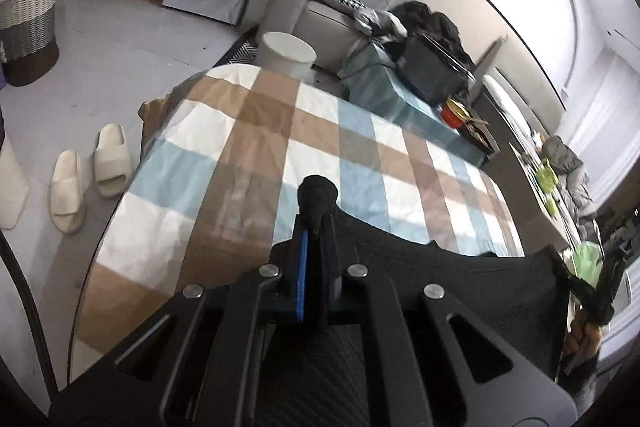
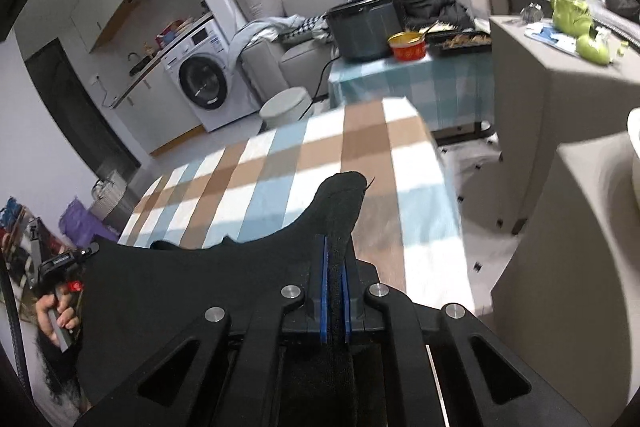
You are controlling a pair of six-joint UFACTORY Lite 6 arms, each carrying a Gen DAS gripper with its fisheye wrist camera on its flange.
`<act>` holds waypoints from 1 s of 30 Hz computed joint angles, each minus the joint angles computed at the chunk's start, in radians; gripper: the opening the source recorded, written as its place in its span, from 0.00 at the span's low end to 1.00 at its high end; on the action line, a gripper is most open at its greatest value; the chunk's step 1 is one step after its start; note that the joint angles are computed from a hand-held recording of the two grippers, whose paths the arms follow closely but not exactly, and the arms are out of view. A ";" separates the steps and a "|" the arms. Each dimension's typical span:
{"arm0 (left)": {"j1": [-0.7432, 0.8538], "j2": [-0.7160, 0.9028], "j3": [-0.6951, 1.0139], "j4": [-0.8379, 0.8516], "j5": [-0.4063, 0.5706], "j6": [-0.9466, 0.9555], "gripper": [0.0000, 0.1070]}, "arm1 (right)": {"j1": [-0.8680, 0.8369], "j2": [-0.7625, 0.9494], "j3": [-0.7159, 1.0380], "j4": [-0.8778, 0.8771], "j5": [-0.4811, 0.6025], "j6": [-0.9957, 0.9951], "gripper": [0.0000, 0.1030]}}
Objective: Fold small clothes
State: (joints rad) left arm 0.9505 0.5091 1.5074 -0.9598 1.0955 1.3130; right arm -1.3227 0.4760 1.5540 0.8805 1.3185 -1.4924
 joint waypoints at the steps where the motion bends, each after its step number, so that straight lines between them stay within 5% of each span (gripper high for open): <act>1: -0.013 0.012 0.012 0.009 -0.012 -0.024 0.03 | 0.014 -0.004 -0.006 0.005 -0.025 0.007 0.05; 5: -0.049 0.032 0.013 0.083 -0.075 -0.122 0.05 | 0.085 0.025 -0.014 -0.031 -0.177 0.097 0.09; 7: -0.040 0.020 -0.006 0.101 -0.103 -0.121 0.22 | 0.097 0.051 0.004 -0.063 -0.212 0.151 0.12; 15: 0.189 -0.116 -0.145 0.124 -0.034 0.047 0.49 | -0.148 0.003 -0.034 -0.167 -0.023 0.020 0.44; 22: 0.497 -0.275 -0.372 0.257 0.111 0.306 0.50 | -0.408 -0.042 -0.156 -0.338 0.145 -0.161 0.44; 30: 0.763 -0.290 -0.442 0.388 0.192 0.489 0.50 | -0.630 -0.322 -0.454 -0.318 0.067 -0.466 0.44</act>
